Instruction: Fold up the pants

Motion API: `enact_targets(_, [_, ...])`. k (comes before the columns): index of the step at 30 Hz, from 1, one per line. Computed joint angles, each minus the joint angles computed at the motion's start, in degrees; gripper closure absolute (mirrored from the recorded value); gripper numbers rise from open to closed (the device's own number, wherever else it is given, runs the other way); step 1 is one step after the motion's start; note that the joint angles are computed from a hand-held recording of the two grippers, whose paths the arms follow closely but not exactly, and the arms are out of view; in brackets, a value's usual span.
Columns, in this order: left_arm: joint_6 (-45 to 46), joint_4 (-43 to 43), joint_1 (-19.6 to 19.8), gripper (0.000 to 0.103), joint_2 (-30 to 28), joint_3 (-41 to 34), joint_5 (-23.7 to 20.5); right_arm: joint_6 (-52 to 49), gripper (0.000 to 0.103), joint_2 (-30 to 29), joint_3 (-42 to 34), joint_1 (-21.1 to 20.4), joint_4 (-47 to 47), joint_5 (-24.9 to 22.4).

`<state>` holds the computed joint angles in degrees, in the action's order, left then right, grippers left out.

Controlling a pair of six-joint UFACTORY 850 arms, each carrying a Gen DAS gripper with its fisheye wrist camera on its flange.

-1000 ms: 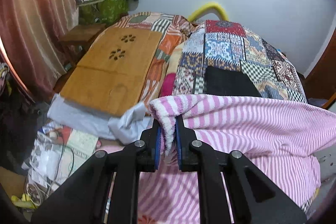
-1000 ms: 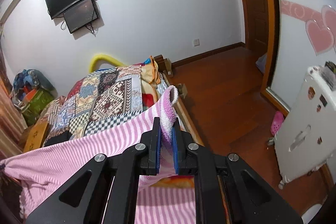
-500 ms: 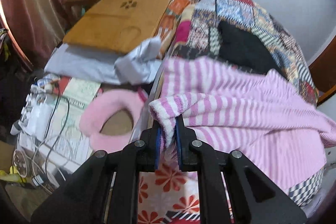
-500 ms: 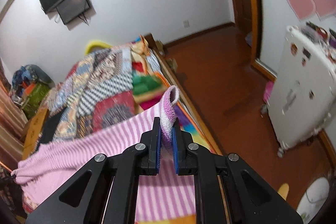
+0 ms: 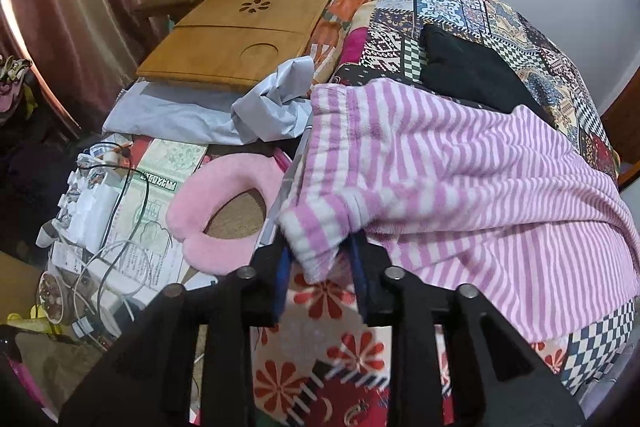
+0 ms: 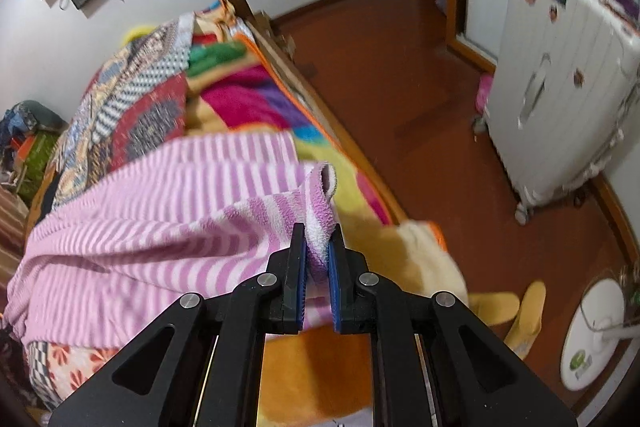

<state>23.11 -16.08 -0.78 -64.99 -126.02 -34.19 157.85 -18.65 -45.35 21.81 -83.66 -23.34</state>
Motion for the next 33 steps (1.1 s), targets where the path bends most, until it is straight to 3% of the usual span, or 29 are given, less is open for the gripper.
enact_targets(4, [1.7, -0.7, -0.3, 0.068, 3.8, 5.4, 2.0, -7.2, 0.089, 0.4, 0.0, 0.7, 6.6, 0.6])
enact_targets(9, [5.4, -4.9, -0.9, 0.063, 8.2, 10.8, 4.3, -17.3, 0.08, 4.0, 0.0, 3.1, 16.4, -4.3])
enact_targets(15, [16.3, -14.8, -3.2, 0.057, 11.4, 13.4, 5.0, -22.0, 0.072, 6.5, -2.8, 6.4, 15.7, -10.3])
enact_targets(24, [28.3, -20.9, -10.0, 0.043, 9.2, 10.3, 0.2, -30.6, 0.071, -1.9, -15.8, 6.2, 6.3, -1.7])
enact_targets(27, [29.3, -19.6, -12.0, 0.04, 7.4, 8.6, -1.4, -33.9, 0.064, -5.5, -20.4, 6.2, 5.0, 1.4])
enact_targets(28, [29.0, -18.4, -12.7, 0.04, 6.7, 7.8, -1.7, -35.7, 0.059, -7.2, -22.6, 6.2, 5.2, 2.7])
enact_targets(33, [28.8, -14.7, -14.9, 0.039, 3.1, 4.6, -2.7, -51.5, 0.054, -14.5, -32.2, 6.1, 14.0, 8.1])
